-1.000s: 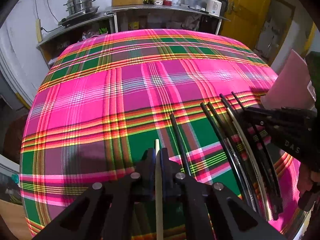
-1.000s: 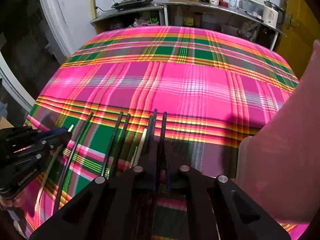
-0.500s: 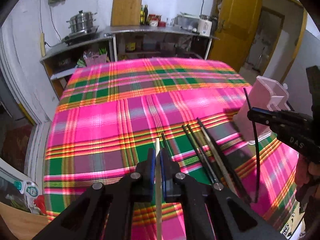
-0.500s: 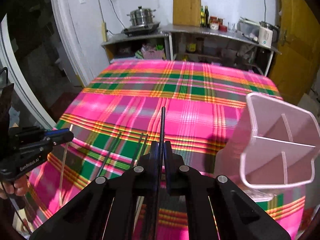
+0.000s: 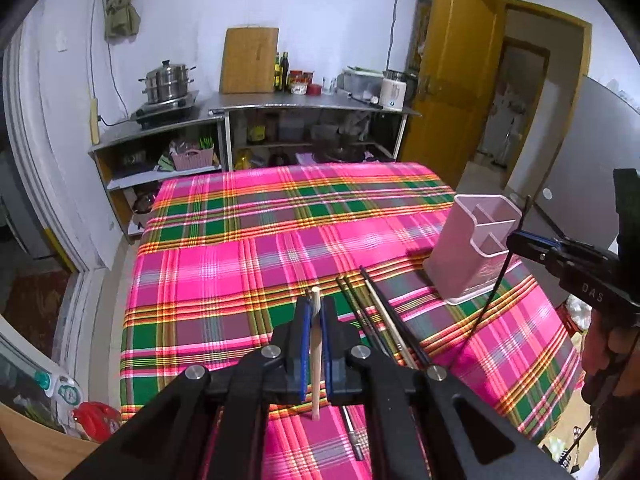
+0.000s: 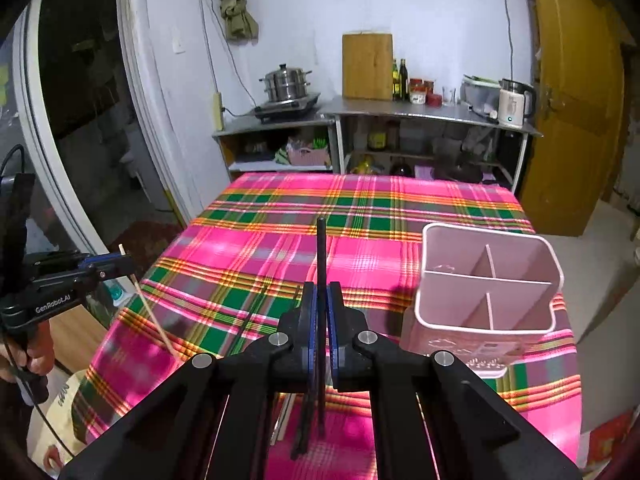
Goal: Organize utensils
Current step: 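Lift both chopsticks and lower them into the pink utensil holder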
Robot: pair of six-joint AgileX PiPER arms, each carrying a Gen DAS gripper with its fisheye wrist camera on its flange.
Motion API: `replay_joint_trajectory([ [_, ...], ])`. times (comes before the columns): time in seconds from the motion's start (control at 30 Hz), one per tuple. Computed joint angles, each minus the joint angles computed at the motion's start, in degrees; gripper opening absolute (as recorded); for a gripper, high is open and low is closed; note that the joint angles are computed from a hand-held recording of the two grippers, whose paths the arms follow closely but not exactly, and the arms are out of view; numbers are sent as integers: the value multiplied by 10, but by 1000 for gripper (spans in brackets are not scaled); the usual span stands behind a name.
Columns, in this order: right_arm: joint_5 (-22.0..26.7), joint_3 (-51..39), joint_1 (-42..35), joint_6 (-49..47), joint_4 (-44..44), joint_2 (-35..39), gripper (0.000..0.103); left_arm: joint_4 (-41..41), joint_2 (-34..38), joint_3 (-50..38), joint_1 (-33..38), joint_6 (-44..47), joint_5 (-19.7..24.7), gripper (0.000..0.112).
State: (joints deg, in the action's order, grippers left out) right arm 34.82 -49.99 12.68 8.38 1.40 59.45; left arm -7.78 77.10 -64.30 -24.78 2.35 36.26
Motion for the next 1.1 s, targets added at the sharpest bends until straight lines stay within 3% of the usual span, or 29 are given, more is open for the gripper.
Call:
replay_joint_trajectory([
  [0.23, 28, -5, -13, -3, 8, -55, 5, 21, -22, -33, -29, -39, 25, 5],
  [0.5, 70, -20, -113, -135, 131, -90, 5, 22, 16, -105, -90, -74, 47, 5],
  [0.93, 198, -112, -390, -375, 353, -69, 5, -6, 183, -366, -175, -92, 96, 5],
  [1.1, 209, -160, -439, -403, 391, -34, 5, -17, 261, -496, -182, -97, 129, 5],
])
